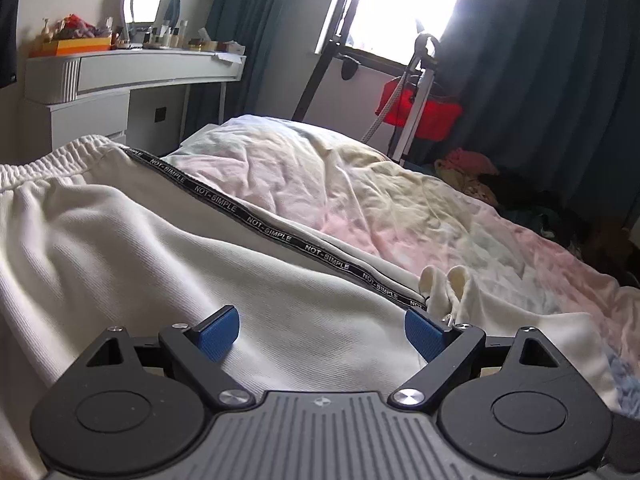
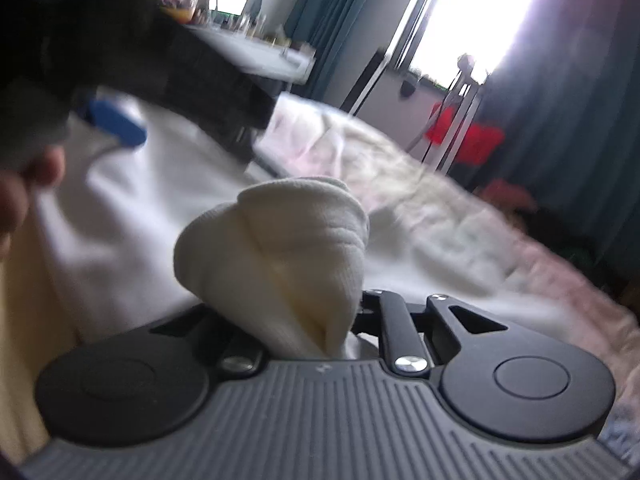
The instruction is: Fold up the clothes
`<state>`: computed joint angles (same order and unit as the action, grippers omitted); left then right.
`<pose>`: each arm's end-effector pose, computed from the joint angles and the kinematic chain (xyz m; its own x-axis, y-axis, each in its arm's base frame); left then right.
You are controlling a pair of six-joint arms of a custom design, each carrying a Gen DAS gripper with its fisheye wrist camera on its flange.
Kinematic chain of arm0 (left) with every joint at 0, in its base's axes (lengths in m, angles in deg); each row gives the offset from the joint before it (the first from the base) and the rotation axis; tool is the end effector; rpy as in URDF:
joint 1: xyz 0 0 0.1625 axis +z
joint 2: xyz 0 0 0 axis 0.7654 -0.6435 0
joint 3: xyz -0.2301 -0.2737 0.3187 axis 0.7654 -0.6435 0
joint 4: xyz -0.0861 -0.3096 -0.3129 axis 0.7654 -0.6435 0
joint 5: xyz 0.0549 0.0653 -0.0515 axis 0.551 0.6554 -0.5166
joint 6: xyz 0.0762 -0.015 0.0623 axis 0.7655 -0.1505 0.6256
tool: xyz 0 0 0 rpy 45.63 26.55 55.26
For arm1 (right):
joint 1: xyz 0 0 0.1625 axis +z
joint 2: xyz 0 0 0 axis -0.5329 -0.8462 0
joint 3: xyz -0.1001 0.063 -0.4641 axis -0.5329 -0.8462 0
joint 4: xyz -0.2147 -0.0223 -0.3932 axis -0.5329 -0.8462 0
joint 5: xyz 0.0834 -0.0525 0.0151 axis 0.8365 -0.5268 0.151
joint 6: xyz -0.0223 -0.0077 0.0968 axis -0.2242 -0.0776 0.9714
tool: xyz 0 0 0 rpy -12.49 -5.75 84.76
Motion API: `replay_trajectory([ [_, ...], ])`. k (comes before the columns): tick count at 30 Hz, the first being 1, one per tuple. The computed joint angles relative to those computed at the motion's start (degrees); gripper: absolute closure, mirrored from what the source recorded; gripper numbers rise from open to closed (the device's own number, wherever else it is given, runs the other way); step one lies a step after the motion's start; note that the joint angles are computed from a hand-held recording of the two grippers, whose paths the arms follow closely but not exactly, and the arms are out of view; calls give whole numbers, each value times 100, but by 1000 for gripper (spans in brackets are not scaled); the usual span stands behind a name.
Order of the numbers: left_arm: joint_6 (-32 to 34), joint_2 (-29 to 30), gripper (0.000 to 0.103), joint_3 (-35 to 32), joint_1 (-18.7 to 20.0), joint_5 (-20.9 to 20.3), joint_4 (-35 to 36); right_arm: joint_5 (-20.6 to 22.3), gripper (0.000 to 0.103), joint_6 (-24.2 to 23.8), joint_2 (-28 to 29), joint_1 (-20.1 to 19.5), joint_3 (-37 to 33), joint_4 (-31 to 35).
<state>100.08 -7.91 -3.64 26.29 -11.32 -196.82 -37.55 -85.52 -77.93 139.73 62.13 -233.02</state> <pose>-0.0059 -0.8046 0.3222 -0.8605 -0.0870 -0.5020 0.3825 0.5407 -0.7492 0.3479 -0.8085 -0.1088 -0.3544 -0.3586 0.8636 -0.9138 0.3286 -0.2386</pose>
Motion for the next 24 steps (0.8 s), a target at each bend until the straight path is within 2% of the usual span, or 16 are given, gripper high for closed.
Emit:
replay_trajectory([
  [2,-16,-36,12,14,9,-94,86,0,84,354,-150,13,118,284],
  [3,-10,-54,12,23,14,-155,120,75,81,680,-294,9,264,501],
  [6,96,-99,12,90,6,-273,48,473,45,1796,-767,-25,717,1265],
  [7,72,-123,12,106,10,-334,90,636,27,2144,-911,-41,837,1513],
  [8,48,-148,12,120,14,-394,132,803,19,2420,-1072,-40,1064,1638],
  [11,-88,-276,12,195,38,-659,404,1150,22,2947,-1492,-22,1652,1859],
  [15,-342,-501,12,361,84,-1150,995,1181,22,3112,-1865,41,2194,1348],
  [17,-343,-578,12,410,107,-1409,1311,889,22,3217,-1948,52,2298,1004],
  [20,-164,-588,12,406,104,-1615,1642,172,22,3515,-1926,41,2272,598],
  [22,-51,-544,12,392,76,-1574,1769,-382,22,3863,-1866,16,2139,562],
  [24,72,-504,11,402,38,-1392,1841,-742,22,4130,-1791,-34,1991,606],
])
